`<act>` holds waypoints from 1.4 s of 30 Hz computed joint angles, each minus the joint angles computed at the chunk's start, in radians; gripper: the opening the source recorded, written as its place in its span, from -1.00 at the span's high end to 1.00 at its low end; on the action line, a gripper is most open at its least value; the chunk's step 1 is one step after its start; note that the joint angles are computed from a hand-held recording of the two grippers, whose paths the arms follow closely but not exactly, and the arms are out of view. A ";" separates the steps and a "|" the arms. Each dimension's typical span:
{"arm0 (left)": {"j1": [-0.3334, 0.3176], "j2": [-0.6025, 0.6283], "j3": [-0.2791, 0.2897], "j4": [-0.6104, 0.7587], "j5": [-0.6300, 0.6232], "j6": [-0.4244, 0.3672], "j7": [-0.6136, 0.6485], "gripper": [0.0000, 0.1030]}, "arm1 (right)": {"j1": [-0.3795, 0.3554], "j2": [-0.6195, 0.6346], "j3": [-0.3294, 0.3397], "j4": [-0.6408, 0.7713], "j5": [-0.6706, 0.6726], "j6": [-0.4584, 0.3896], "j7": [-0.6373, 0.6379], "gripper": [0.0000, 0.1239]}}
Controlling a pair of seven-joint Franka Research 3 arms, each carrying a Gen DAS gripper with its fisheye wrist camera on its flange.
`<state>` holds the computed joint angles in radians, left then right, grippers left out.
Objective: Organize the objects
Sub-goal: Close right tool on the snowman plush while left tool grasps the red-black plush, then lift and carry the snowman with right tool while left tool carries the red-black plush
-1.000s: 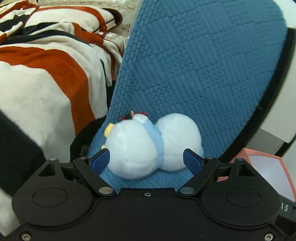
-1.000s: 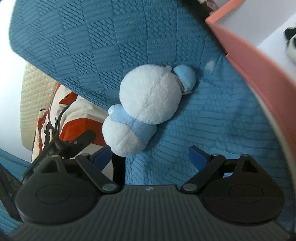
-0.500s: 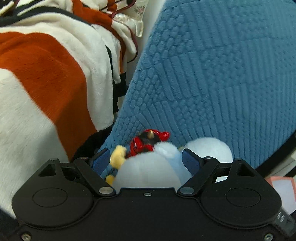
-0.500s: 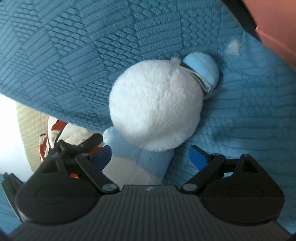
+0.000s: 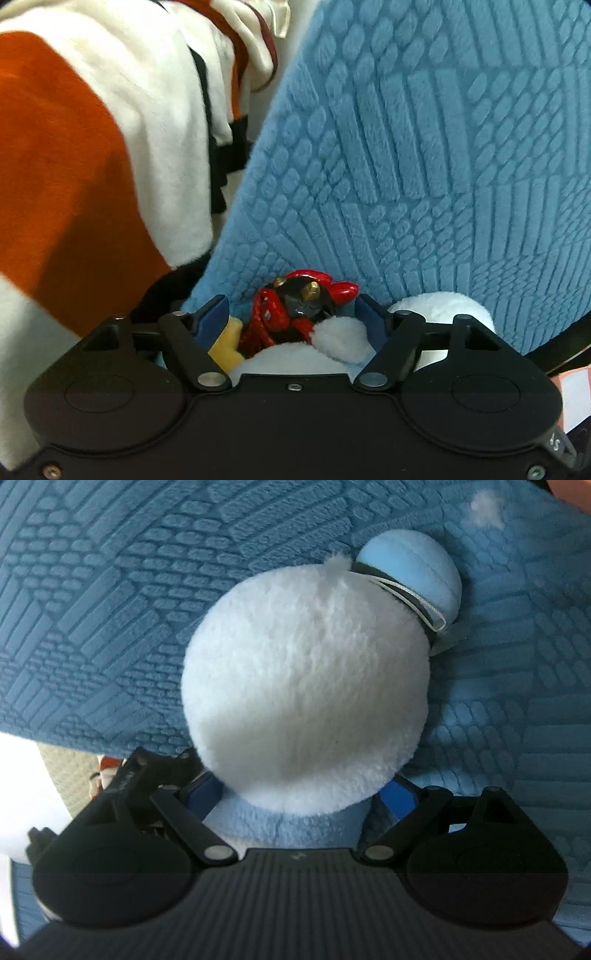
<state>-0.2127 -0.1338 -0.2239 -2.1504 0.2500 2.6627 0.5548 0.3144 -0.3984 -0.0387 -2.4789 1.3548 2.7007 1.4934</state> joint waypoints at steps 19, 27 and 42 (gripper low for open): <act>-0.027 0.036 -0.014 0.042 0.021 -0.042 -0.027 0.08 | -0.025 -0.054 0.006 -0.020 -0.099 0.020 0.061 -0.25; -0.046 -0.054 -0.018 -0.023 -0.026 -0.051 -0.028 0.08 | -0.098 -0.157 -0.024 -0.028 -0.409 -0.126 0.192 -0.21; -0.107 -0.144 -0.041 -0.067 -0.118 -0.118 -0.007 0.08 | -0.253 -0.326 -0.019 0.038 -0.932 -0.494 0.141 -0.18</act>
